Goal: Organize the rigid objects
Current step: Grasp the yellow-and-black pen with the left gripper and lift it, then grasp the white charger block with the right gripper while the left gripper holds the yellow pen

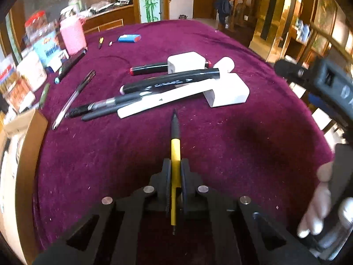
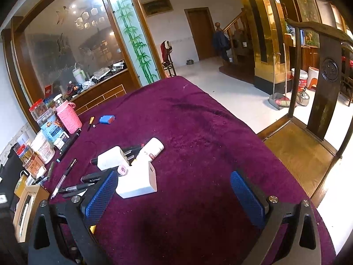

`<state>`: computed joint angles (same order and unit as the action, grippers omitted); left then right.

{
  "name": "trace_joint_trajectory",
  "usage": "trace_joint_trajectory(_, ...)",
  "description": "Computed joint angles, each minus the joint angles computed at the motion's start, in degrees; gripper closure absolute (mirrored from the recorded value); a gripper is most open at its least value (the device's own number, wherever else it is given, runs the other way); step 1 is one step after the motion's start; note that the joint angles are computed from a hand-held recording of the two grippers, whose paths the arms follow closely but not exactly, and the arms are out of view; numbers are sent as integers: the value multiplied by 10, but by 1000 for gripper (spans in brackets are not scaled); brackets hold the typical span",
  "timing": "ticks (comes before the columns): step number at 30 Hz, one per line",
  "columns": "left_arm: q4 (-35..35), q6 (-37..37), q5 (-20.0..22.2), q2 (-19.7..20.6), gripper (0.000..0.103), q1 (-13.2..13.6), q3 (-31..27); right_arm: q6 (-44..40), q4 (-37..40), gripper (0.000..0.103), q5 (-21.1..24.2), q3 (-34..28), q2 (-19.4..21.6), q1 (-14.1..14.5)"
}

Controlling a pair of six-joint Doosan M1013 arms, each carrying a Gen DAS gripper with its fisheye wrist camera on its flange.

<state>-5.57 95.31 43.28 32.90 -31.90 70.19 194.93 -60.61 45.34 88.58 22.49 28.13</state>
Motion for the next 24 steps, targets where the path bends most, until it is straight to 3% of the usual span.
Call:
trace_joint_trajectory(6,-123,70,-21,-37,95,35,45,-12,14,1,-2,0,0,-3)
trace_joint_trajectory(21,-290,191,-77,-119,95,95,148,-44,77,1,2,-5,6,-15)
trace_joint_trajectory(24,-320,215,-79,-129,95,108,161,-83,95,1,-2,-15,11,-15)
